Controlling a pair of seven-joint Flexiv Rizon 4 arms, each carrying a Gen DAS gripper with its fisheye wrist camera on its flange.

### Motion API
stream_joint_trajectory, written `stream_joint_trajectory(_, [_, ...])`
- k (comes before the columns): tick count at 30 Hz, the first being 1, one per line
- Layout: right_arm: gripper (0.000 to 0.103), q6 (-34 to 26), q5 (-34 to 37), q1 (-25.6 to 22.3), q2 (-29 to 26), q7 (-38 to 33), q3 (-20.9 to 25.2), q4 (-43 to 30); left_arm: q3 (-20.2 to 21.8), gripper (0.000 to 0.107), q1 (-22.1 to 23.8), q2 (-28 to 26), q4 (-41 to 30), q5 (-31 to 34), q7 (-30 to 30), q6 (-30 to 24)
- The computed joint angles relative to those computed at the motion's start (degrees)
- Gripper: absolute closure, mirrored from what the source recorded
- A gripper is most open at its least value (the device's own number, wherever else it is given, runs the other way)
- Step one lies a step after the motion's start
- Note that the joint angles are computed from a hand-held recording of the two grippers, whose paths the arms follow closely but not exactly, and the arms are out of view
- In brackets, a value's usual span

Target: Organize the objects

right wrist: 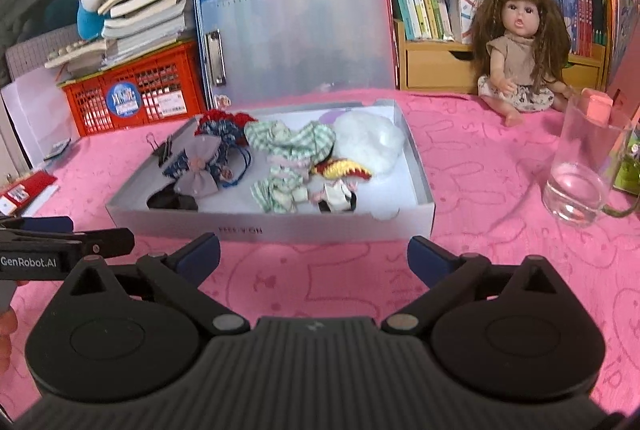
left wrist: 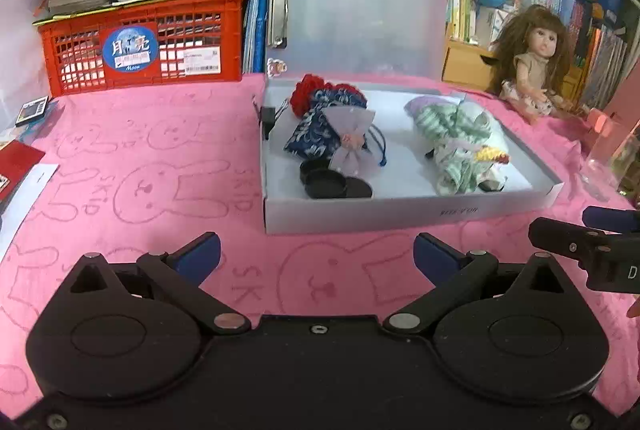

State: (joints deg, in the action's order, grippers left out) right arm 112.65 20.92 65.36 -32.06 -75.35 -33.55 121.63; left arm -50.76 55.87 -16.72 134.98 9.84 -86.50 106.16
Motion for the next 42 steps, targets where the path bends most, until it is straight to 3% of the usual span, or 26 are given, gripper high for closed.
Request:
stream_joint_trajectory(8, [0.0, -1.45, -0.05, 2.32, -2.35, 1.46, -2.51, 0.2, 9.13, 0.004, -8.02, -0.11, -0.53, -0.81, -0.29, 0.79])
stream_joint_trajectory(16, [0.0, -4.05, -2.09, 4.97, -5.54, 6.37, -6.58, -0.12, 22.82, 0.004, -21.36, -0.56, -2.54, -2.81, -0.55, 0.76])
stream_joint_trajectory(25, [0.0, -6.28, -6.15, 7.8, -8.24, 11.09, -11.12, 0.17, 33.82, 0.004, -32.3, -1.85, -4.31, -4.28, 0.34, 2.29])
stream_joint_trajectory(42, [0.0, -6.48, -8.57, 8.72, -8.92, 13.31, -12.66, 0.78, 34.33, 0.004, -32.75, -1.98, -4.57, -4.01, -0.06, 2.13])
